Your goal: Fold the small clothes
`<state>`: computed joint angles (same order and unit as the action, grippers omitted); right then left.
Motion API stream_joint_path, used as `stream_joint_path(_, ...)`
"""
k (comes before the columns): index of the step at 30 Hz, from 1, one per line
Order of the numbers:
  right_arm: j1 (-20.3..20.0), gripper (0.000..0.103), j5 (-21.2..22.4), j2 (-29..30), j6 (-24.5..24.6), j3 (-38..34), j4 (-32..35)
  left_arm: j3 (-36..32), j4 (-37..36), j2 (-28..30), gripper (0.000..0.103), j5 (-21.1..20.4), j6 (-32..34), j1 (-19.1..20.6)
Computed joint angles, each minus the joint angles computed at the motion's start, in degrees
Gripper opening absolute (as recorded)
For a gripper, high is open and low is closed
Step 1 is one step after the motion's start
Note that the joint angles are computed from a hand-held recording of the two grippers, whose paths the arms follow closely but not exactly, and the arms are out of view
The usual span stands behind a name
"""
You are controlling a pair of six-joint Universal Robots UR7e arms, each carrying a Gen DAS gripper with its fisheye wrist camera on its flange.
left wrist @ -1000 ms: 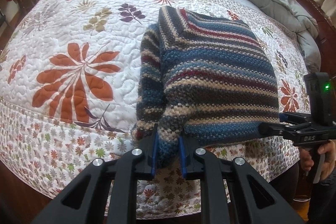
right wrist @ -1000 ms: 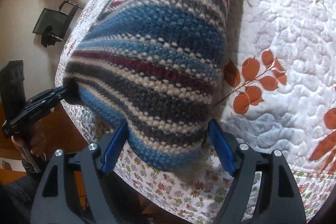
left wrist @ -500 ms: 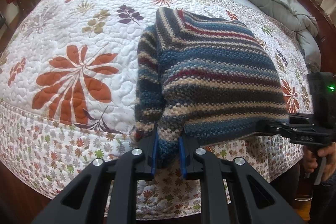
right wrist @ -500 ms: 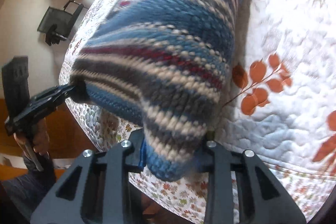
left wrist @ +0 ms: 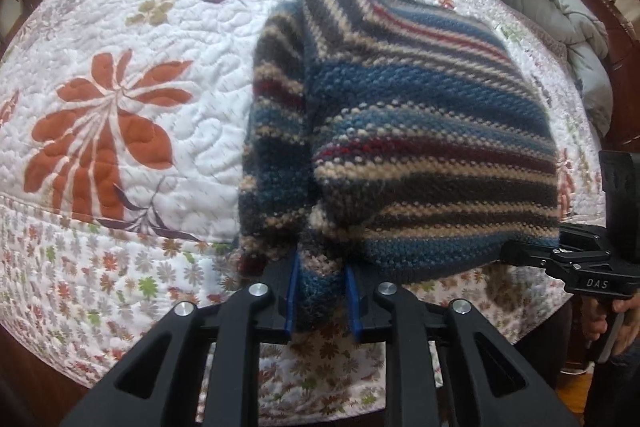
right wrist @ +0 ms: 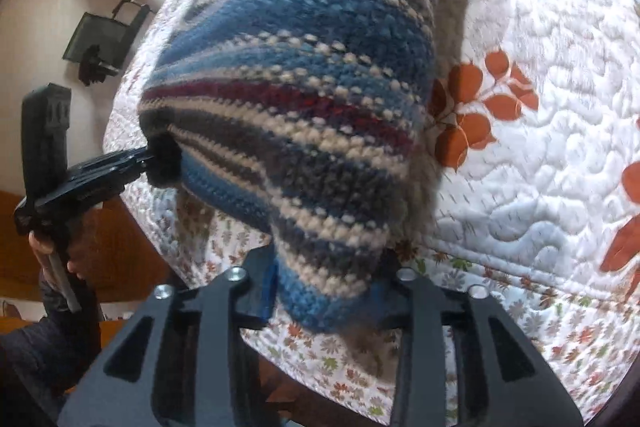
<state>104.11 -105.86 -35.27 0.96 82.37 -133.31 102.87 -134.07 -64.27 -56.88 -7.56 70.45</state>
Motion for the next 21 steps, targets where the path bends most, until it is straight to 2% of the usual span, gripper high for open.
stream_joint_path(1, 0.5, 0.049, -1.4, -0.3, -0.7, -0.2, 0.1, -0.5, 1.4, -0.7, 0.029, -0.6, -0.5, -0.1)
stream_joint_path(2, 1.0, 0.056, -2.9, -0.8, -1.5, -0.1, -0.4, -0.7, 1.9, -1.2, 0.037, -0.9, -0.6, -0.2)
stream_joint_path(3, 1.6, 0.06, -4.0, -1.5, -2.5, -0.1, -0.7, -0.9, 2.5, -1.9, 0.05, -0.1, -1.0, -0.6)
stream_joint_path(4, 1.7, 0.063, -4.1, -1.9, -2.9, -0.2, -0.8, -1.0, 2.5, -2.5, 0.057, 1.1, -1.3, -0.9)
stream_joint_path(7, 1.7, 0.064, -3.6, -3.1, -3.2, -1.0, -0.7, -2.1, 1.6, -4.0, 0.057, 2.3, -2.0, -1.2)
stream_joint_path(10, 1.4, 0.064, -5.2, -2.4, -3.1, -3.7, 0.1, -6.0, 0.9, -2.3, 0.057, 3.4, -1.4, -1.4)
stream_joint_path(12, 1.2, 0.064, -5.7, -1.2, -3.5, -6.0, 0.8, -10.8, 2.2, 0.6, 0.057, 2.1, 0.5, -0.7)
stream_joint_path(15, 0.3, 0.064, -4.8, 1.5, -2.8, -11.4, 2.5, -20.9, 6.4, 8.1, 0.057, 0.6, 1.7, 0.4)
stream_joint_path(16, 0.0, 0.064, -4.5, 2.5, -2.7, -13.3, 3.0, -23.0, 7.3, 10.1, 0.057, 1.4, 1.8, 0.5)
stream_joint_path(18, -0.6, 0.068, -4.8, 5.4, -1.6, -18.7, 4.8, -28.2, 9.9, 14.4, 0.057, 2.2, 1.8, 1.1)
stream_joint_path(21, -2.2, 0.069, -3.0, 9.8, -0.9, -27.7, 10.4, -36.0, 15.7, 19.7, 0.057, 0.7, 1.0, 2.1)
